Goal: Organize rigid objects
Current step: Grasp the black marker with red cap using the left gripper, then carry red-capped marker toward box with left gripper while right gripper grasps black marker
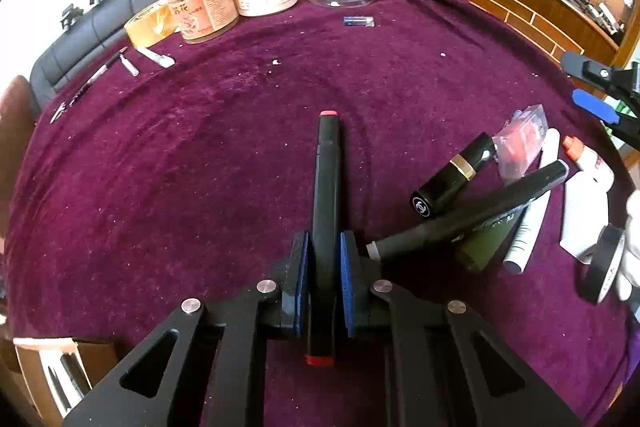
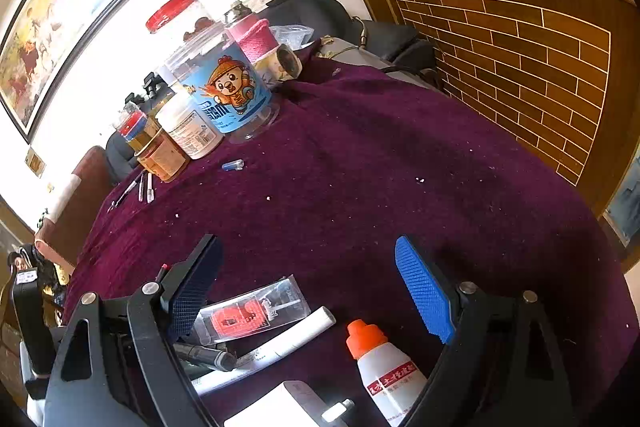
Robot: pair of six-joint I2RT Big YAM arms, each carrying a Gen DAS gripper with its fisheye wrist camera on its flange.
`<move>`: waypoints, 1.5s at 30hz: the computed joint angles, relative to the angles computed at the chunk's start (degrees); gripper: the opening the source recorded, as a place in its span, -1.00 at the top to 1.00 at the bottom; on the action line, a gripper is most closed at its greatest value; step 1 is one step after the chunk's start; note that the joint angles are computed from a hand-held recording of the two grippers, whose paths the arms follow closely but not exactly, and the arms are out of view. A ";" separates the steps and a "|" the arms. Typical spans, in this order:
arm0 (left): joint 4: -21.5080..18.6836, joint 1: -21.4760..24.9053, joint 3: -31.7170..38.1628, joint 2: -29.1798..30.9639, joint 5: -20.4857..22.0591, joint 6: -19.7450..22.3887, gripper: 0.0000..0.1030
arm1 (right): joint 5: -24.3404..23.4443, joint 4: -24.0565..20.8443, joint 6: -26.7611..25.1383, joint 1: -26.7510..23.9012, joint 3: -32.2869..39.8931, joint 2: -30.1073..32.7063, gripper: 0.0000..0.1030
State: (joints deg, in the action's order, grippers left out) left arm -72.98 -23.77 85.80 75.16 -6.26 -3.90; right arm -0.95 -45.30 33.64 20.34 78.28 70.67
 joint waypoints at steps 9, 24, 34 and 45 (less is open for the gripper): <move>4.84 0.51 -2.90 -1.33 -4.02 -7.90 0.65 | 0.05 -0.24 -0.14 -0.08 0.08 0.20 -0.73; -0.36 1.19 -9.60 -26.84 2.21 -18.51 0.78 | -27.93 4.80 0.54 -0.54 -0.76 1.93 -0.73; 0.00 9.92 -16.43 -35.21 12.15 -19.85 0.78 | -28.91 -15.84 -13.86 12.11 8.98 5.60 -0.74; 2.22 10.97 -20.66 -39.33 16.37 -22.17 0.78 | -9.25 -22.42 -9.10 21.01 16.62 11.71 -0.31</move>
